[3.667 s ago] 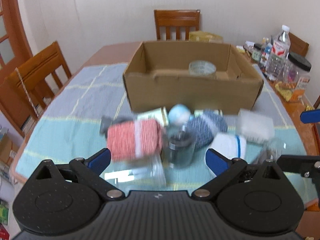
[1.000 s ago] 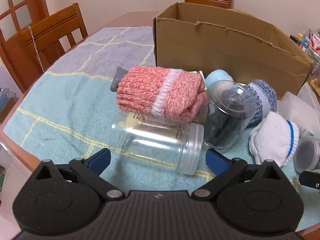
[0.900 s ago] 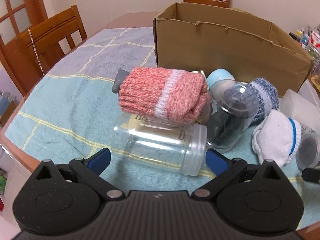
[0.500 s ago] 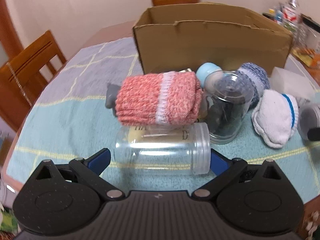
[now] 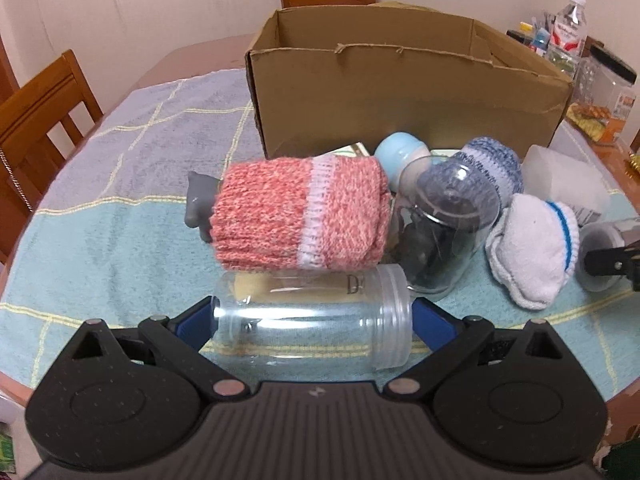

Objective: Organize objects
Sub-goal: 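Grasp the empty clear plastic jar with the left tool, then lower both jars into the cardboard box and open both tools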

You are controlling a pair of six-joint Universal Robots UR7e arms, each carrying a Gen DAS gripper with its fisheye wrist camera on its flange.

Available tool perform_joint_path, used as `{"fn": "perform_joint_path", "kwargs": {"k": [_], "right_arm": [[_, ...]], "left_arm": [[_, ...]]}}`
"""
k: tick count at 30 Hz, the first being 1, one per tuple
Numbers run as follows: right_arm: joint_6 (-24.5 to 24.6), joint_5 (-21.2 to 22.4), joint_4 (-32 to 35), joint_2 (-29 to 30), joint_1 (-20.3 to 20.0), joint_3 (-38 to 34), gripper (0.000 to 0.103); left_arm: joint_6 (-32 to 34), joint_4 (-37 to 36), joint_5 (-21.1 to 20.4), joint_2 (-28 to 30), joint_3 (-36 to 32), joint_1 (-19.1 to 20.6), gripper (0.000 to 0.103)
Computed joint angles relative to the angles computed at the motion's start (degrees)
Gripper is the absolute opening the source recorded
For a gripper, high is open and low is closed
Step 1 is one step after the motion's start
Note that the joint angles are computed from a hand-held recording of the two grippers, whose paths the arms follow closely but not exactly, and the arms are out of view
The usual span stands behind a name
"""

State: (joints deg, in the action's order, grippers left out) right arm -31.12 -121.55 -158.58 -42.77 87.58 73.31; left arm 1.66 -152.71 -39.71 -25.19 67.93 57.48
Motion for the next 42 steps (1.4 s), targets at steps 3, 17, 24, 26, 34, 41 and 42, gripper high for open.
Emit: {"fn": "perform_joint_path", "kwargs": {"k": [3, 17, 24, 26, 34, 41, 42], "right_arm": [[0.82, -1.11, -0.04, 0.61, 0.32, -0.56, 0.101], [3.52, -5.45, 1.64, 1.28, 1.64, -1.53, 0.096], [3.78, -6.02, 4.02, 0.92, 2.50, -2.46, 0.096], [4.60, -6.25, 5.36, 0.94, 2.70, -3.17, 0.096], [4.04, -4.86, 8.24, -1.38, 4.27, -3.45, 0.096], [0.36, -2.01, 10.15, -0.99, 5.89, -7.78, 0.096], [-0.66, -1.24, 10.38, -0.48, 6.06, -9.08, 0.096]], "left_arm": [[-0.19, 0.34, -0.92, -0.22, -0.16, 0.16, 0.098], [-2.84, 7.99, -5.44, -3.29, -0.17, 0.53, 0.090], [0.21, 11.02, -6.64, -4.54, -0.65, 0.26, 0.090], [0.24, 12.86, -8.21, -5.40, -0.92, 0.28, 0.090], [4.16, 17.32, -11.58, -7.85, -3.89, -0.69, 0.090], [8.62, 15.35, -12.21, -3.81, -13.22, -1.46, 0.090], [9.04, 15.38, -11.43, -2.24, -15.90, -1.62, 0.090]]}}
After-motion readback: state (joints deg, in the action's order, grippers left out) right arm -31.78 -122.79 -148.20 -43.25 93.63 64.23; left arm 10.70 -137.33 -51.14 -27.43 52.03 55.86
